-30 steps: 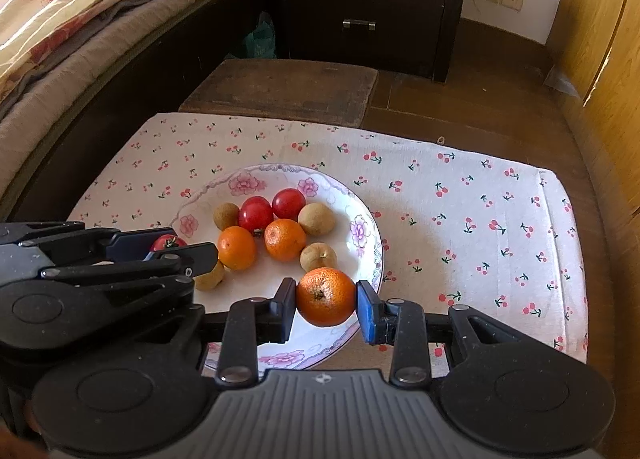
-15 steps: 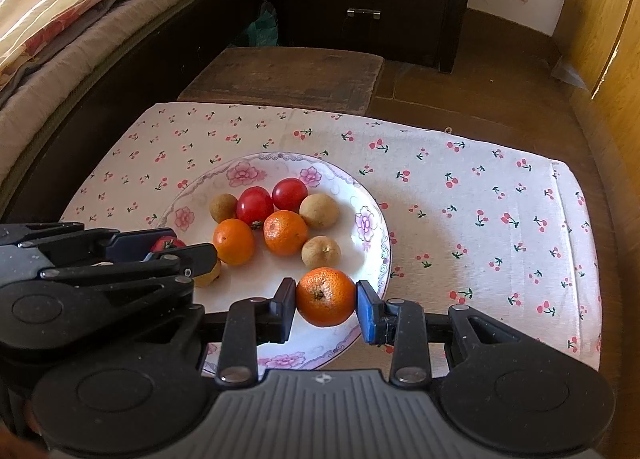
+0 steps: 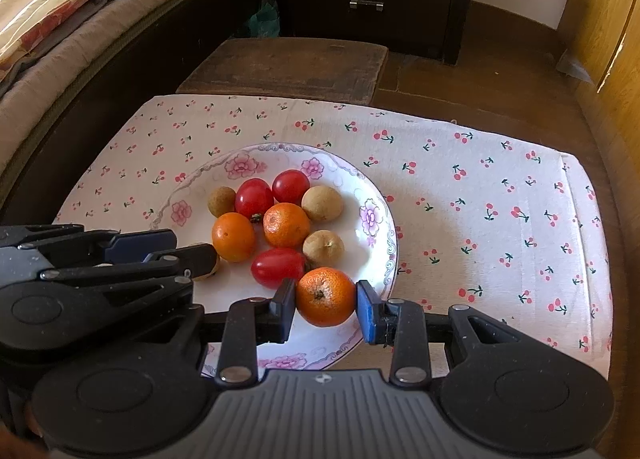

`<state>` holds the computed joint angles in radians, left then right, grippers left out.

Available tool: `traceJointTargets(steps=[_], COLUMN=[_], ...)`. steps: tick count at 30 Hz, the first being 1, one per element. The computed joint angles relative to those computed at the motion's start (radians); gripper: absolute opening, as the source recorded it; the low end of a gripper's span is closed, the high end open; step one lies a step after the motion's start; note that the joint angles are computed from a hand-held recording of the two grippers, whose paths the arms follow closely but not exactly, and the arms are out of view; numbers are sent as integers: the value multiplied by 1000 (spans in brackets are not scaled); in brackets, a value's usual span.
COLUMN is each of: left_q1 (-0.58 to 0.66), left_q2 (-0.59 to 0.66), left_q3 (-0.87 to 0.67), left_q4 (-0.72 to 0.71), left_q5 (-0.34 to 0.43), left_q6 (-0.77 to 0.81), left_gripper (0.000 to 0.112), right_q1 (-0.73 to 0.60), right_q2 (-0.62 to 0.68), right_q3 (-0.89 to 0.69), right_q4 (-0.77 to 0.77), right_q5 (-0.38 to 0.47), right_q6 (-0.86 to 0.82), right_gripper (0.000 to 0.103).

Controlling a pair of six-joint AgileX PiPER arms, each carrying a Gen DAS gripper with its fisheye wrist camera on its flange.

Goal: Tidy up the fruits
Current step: 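Open the left gripper to drop the tomato while the right releases the orange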

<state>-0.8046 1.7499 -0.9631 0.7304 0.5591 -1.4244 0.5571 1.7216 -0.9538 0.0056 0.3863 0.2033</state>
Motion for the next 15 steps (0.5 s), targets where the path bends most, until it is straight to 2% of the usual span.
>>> traceJointTargets(steps=[9,15], left_q1=[4,0], left_q2=[14,12], left_q3=[-3,-3], left_q4=[-8,-2], left_q5=[1,13], left_q6=[0,-2], left_gripper=[33,34], right_q1=[-7,4], right_q2=[18,16], right_q3=[-7,-10], right_q4=[42,9], right_q5=[-2,2], right_q6=[-32,-3], right_gripper=[35,35])
